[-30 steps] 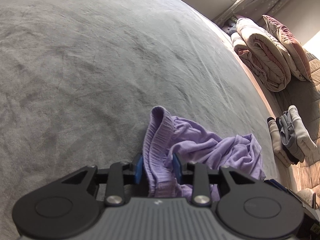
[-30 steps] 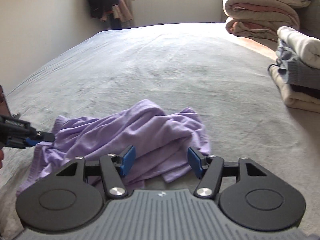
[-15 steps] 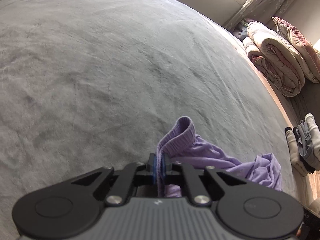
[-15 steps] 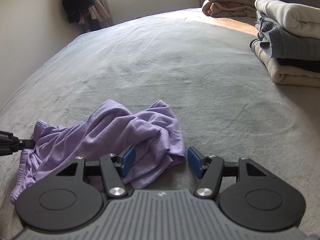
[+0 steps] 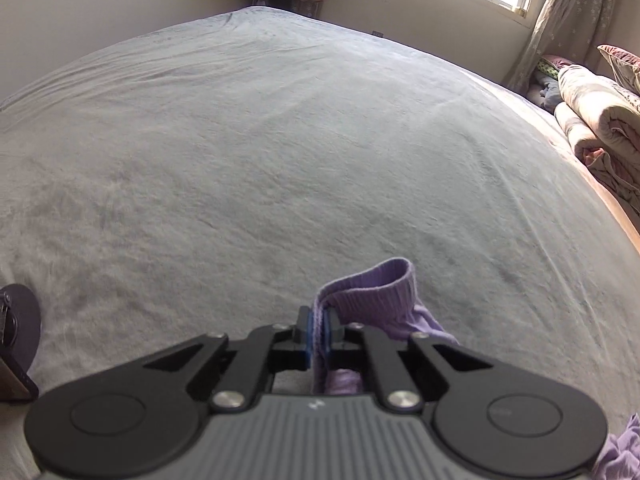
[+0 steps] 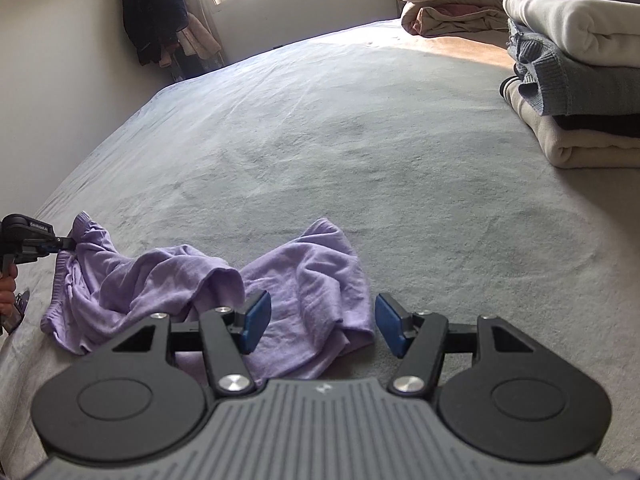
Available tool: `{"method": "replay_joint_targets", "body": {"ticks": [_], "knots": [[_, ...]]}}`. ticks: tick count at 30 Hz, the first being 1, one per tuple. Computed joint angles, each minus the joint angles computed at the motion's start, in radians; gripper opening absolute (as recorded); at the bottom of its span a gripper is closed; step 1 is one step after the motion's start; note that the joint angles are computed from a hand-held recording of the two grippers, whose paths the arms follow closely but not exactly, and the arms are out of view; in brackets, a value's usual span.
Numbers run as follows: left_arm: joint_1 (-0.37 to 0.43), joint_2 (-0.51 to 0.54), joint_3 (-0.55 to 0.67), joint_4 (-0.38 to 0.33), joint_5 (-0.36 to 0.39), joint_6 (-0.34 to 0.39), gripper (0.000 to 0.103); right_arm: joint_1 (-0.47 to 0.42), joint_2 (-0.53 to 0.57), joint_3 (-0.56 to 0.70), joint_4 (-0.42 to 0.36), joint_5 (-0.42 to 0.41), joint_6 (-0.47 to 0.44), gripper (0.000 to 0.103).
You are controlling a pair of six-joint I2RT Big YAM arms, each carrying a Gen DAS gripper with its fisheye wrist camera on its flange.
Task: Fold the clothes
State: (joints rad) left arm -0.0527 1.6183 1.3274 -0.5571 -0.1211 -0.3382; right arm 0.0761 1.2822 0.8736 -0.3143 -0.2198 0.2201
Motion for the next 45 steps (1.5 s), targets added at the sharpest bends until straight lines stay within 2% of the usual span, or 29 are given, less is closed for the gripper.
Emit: {"method": "replay_joint_targets", "body": {"ticks": [8, 12, 15, 18, 19, 20, 25, 37, 41, 45], "knots": [[0.024, 0.08, 0.095, -0.03, -0.028, 0.004, 0.006, -0.005, 0.008, 0.005, -0.002, 0.004, -0.022, 0.062], [0.032, 0.099, 0.111, -0.053, -0.016, -0.022, 0.006, -0.009, 0.02, 0.01, -0.004, 0.005, -0.029, 0.062], [0.032, 0.09, 0.098, -0.05, -0.016, -0.027, 0.012, -0.009, 0.026, 0.012, -0.009, 0.006, -0.03, 0.062], [0.029, 0.074, 0.085, -0.063, -0.024, -0.033, 0.033, -0.007, 0.023, 0.011, -0.011, 0.007, -0.033, 0.062], [0.03, 0.064, 0.075, -0.065, -0.021, -0.047, 0.042, -0.006, 0.02, 0.011, -0.013, 0.005, -0.034, 0.062], [0.032, 0.053, 0.065, -0.065, -0.016, -0.061, 0.044, -0.005, 0.017, 0.011, -0.014, 0.003, -0.034, 0.062], [0.04, -0.011, -0.002, -0.067, 0.03, -0.114, 0.051, 0.007, 0.0, 0.007, -0.017, -0.001, -0.04, 0.062], [0.022, -0.201, -0.184, -0.081, 0.065, -0.154, 0.062, 0.054, -0.045, -0.006, -0.029, -0.012, -0.048, 0.062], [0.02, -0.261, -0.249, -0.081, 0.071, -0.182, 0.072, 0.074, -0.061, -0.013, -0.038, -0.008, -0.064, 0.062], [0.02, -0.31, -0.319, -0.056, 0.128, -0.246, 0.072, 0.1, -0.07, -0.02, -0.053, -0.008, -0.076, 0.062]]}}
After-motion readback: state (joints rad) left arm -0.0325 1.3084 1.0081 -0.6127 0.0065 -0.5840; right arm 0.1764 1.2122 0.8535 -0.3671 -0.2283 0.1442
